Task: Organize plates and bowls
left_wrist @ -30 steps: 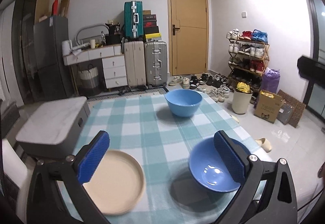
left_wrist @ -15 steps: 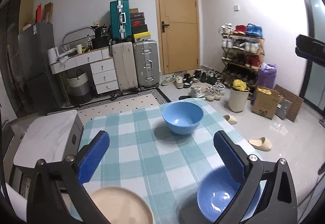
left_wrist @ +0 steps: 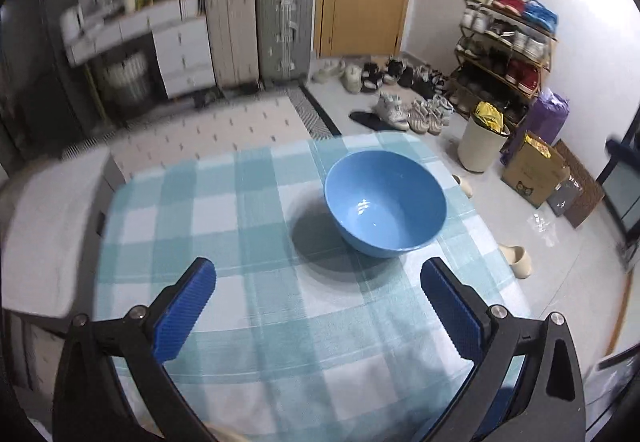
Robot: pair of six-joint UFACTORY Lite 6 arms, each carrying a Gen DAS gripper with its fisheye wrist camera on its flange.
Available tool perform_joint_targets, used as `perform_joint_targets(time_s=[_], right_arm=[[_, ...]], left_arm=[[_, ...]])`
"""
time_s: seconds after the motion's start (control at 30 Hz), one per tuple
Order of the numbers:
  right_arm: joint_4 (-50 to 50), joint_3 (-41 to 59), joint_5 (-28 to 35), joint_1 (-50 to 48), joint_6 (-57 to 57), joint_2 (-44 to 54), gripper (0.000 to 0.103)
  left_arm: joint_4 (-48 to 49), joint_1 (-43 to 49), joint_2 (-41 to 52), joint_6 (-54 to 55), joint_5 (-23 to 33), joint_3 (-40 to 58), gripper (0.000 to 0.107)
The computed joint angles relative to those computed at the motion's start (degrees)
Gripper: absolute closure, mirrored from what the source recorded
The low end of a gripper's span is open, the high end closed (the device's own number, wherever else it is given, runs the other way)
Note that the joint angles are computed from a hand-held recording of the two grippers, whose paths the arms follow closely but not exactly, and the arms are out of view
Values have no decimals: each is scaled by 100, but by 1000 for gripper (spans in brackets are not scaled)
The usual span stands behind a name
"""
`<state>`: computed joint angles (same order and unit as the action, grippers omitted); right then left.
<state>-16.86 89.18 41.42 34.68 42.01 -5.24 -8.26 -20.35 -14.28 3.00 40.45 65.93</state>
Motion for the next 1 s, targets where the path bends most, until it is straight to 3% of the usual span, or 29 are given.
perform_joint_targets(time_s=[0.23,0.47,0.77,1.0], right_arm=[[2126,-47,-785,-1326,-1947,1378,16],[2766,54,-1156,-1659,-2715,2528,16],[3574,98,-1563,-1938,-3444,3541,16],[4128,358,-1491,-2168,-3895,4002,16]], left_arm=[[-599,-87,1786,419,-260,913,4],[-396,-202,3331,54,-206,2175,4],[-509,-318,4399,285,-68,3111,7],[-651,-340,4812,531,120,3507,24]])
